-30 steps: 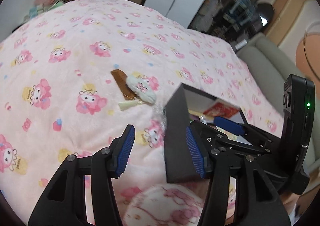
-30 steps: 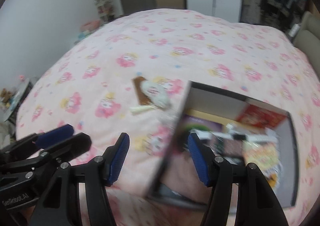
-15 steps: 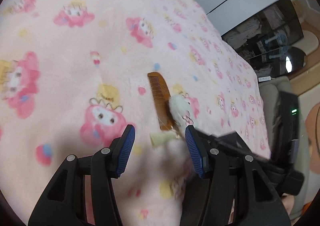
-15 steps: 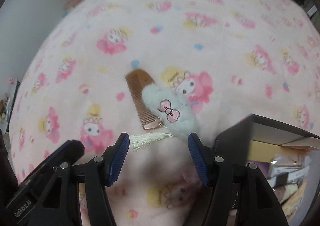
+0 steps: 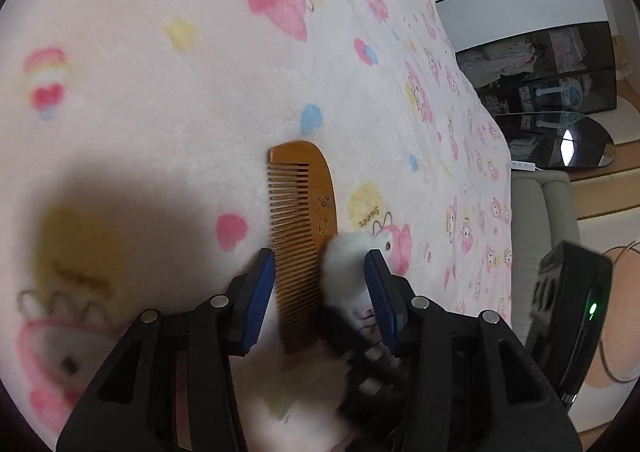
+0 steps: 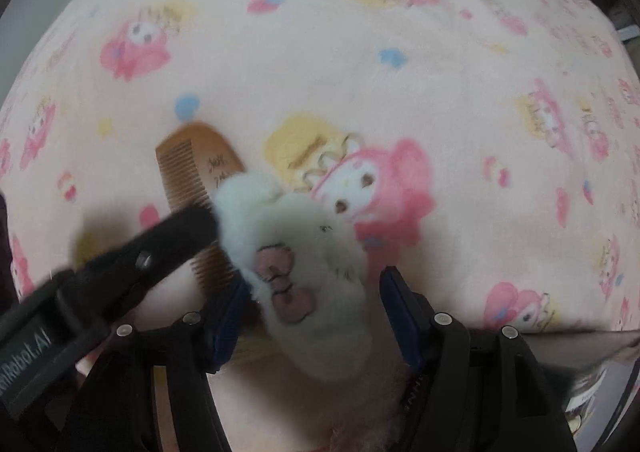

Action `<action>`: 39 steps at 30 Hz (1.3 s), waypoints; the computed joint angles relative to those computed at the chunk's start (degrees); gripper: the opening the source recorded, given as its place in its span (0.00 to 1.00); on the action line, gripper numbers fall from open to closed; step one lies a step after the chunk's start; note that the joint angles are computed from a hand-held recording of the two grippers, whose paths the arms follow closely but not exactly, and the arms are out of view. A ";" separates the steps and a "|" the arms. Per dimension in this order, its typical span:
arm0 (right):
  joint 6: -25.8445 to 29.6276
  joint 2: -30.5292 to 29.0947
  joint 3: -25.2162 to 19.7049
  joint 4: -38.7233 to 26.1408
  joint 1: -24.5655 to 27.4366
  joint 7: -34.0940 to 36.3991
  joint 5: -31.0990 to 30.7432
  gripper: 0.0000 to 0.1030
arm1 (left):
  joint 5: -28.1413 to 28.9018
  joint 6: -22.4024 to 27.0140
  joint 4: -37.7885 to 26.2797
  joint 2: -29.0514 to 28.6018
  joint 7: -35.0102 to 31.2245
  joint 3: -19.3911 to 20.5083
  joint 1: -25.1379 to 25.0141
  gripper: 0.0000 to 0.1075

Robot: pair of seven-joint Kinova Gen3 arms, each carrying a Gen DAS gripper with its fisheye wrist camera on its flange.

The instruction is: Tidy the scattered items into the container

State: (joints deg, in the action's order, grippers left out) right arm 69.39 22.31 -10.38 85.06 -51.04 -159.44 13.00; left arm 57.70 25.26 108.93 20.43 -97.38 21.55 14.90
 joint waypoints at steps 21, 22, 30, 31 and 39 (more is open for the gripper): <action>-22.51 -12.92 -7.26 13.47 -1.79 -3.71 -7.96 0.35 | 9.48 -0.24 22.58 -28.85 1.36 -12.66 8.10 0.02; -24.13 -13.54 -7.69 14.24 -1.72 -3.79 -8.78 0.35 | 7.67 -0.36 24.02 -31.20 3.69 -11.07 6.83 0.02; -24.01 -10.30 -7.76 11.08 -6.51 -0.78 -9.71 0.37 | 6.00 8.91 33.83 -38.75 4.90 -18.07 5.62 0.32; -22.32 -9.18 -7.79 10.10 -6.55 0.61 -10.41 0.37 | 6.88 9.46 34.67 -39.42 3.98 -18.51 4.90 0.34; -16.84 -7.38 -7.66 7.54 -7.68 6.08 -11.02 0.46 | 8.54 8.03 31.99 -39.11 -2.08 -19.63 5.64 0.48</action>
State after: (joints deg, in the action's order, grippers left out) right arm 52.55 14.93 -18.04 92.60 -58.71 -153.36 1.98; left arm 66.25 33.29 140.92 -18.67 -99.46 1.92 20.53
